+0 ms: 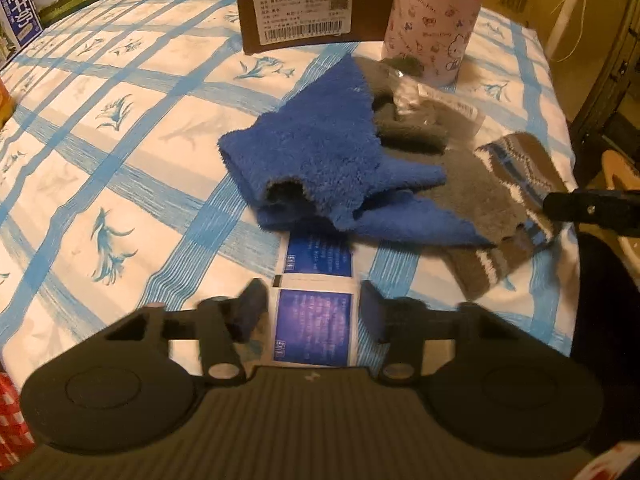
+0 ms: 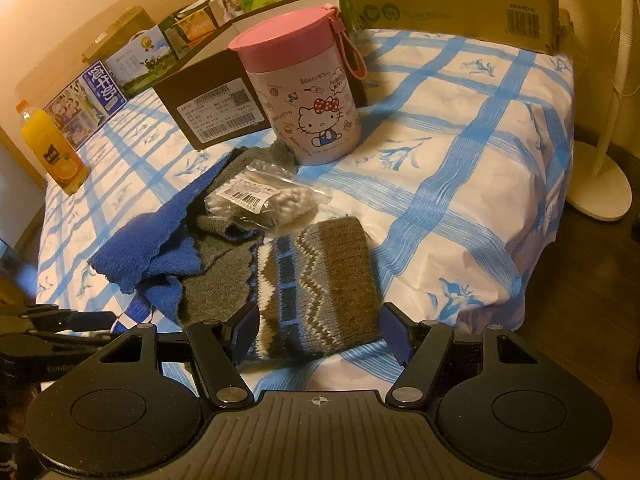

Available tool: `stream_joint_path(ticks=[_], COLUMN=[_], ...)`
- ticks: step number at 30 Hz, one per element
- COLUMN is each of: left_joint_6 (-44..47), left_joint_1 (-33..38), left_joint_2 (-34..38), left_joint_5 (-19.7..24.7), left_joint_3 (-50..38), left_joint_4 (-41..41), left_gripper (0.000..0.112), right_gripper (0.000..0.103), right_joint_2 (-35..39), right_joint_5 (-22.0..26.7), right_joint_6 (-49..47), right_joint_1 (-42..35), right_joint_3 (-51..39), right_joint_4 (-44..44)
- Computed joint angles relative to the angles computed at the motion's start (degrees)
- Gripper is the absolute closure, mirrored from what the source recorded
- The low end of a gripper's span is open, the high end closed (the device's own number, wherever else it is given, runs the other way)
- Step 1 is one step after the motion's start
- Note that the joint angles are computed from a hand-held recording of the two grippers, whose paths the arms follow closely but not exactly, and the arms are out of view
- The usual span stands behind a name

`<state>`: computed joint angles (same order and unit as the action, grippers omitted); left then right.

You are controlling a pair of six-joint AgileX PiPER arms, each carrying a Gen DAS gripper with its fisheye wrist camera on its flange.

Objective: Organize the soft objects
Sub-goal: 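Close the left gripper on the blue-and-white wipe packet, then lift the wipe packet with the left gripper while the right grasps the clear cotton-swab bag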

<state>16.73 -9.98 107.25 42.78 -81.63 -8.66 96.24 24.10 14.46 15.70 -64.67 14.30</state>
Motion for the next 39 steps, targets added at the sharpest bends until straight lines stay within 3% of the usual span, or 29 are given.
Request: stream_joint_path(ticks=[10,14,22,27,29,34,38,39], left_joint_6=[3.54,4.52,2.98,1.02,0.71,-0.53,-0.54,-0.6], left_joint_1=[2.55,4.23,8.27,9.89,10.35,10.22,9.88,9.84], left_joint_2=[-1.77,-3.64,-5.05,-2.95,-2.04,-0.01,1.13,1.33], left_joint_5=[-0.19,0.05,-0.23,0.18,0.38,0.74,0.89,0.94], left_joint_3=[1.69,2.94,0.59,-3.98,-5.49,-7.9,-8.85,-8.97], left_joint_4=[-2.38,-3.11,-2.49,-2.76,-3.32,-3.76,-4.04,-4.08], left_gripper=[0.072,0.073,0.073,0.073,0.073,0.073,0.073,0.073], right_gripper=[0.037,0.037,0.037,0.037,0.037,0.037,0.038,0.047], right_joint_2=[-0.96,-1.06,4.76,9.93,11.94,18.03,22.96,23.96], right_joint_5=[-1.89,-4.13,-5.06,-5.44,-5.05,-0.87,3.85,4.67], right_joint_6=[-0.1,-4.8,-15.91,-17.07,-18.74,-35.43,-42.15,-42.26], right_joint_1=[-0.92,-0.95,0.77,1.42,1.46,-0.76,-1.99,-2.15], right_joint_3=[0.44,0.05,-6.93,-12.71,-15.0,-21.93,-28.01,-29.28], right_joint_4=[-0.52,1.78,5.73,1.02,-1.23,8.23,12.61,12.94])
